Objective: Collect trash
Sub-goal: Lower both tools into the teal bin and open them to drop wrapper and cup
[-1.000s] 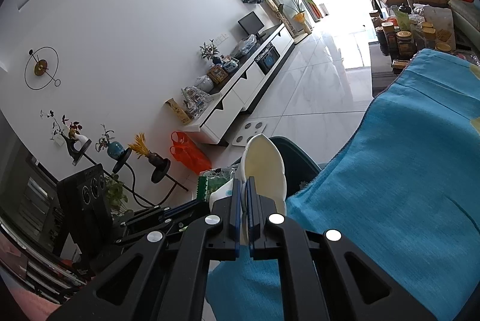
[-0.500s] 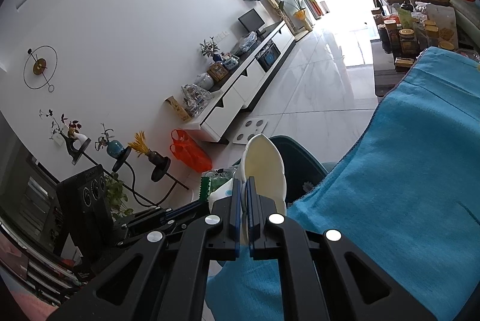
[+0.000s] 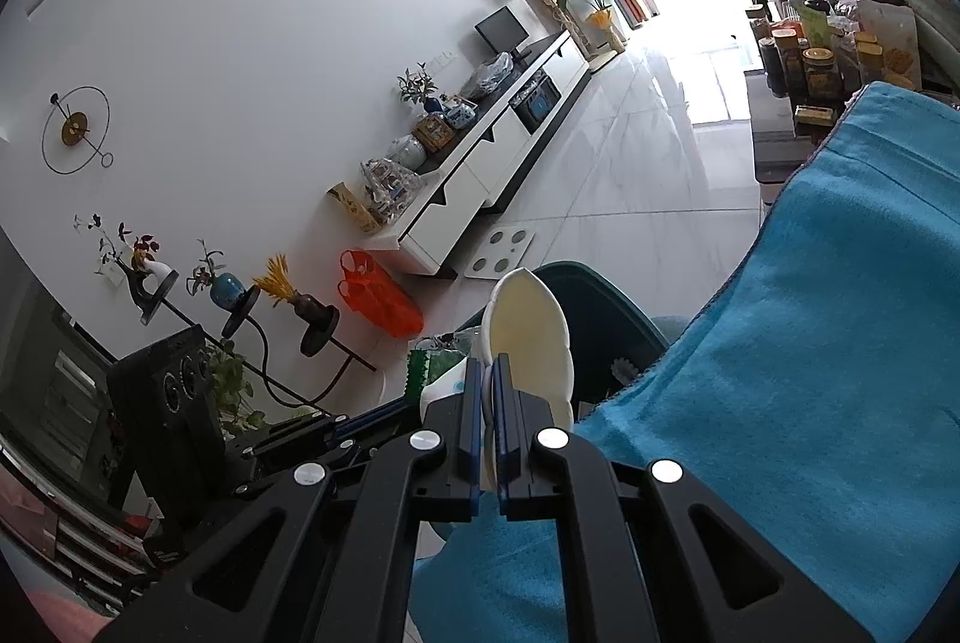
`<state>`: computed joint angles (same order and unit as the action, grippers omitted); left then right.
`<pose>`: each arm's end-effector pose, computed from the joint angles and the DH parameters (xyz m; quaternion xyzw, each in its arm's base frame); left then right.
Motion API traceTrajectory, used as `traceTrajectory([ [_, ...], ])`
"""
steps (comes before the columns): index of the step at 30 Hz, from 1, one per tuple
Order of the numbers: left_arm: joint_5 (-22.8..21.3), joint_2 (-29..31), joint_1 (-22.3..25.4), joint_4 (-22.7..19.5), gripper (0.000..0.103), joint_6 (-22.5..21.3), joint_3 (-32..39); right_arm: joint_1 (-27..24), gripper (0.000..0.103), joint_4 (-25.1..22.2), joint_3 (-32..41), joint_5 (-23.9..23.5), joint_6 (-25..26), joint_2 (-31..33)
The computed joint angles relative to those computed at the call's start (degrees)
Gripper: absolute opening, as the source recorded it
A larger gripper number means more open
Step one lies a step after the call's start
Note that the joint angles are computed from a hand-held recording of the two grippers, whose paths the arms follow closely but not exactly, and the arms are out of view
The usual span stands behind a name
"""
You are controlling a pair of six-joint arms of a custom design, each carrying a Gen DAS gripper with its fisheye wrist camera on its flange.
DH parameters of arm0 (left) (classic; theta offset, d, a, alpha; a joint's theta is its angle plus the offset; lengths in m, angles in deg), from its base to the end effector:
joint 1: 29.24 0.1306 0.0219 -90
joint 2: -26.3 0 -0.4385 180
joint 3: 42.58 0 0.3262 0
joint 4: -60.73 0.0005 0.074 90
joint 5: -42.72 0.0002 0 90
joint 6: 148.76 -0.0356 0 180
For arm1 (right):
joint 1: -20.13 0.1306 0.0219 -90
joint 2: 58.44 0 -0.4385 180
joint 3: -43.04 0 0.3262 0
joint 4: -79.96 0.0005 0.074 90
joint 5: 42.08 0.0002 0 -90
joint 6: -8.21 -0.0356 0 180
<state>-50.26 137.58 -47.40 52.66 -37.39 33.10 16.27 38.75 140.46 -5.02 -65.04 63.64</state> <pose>0.4996 -0.1625 0.2735 -0.0360 0.9184 -0.1105 0.3782 0.5906 -0.0119 0.2788 -0.1908 0.8594 0.3954 0.2621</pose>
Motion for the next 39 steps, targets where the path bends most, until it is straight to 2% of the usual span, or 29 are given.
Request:
traceTrajectory([
  [39,0.50,4.40,1.16,-2.66,0.010,1.67,3.62,3.68,0.003,-2.63,3.86,4.92,-1.40,2.67],
])
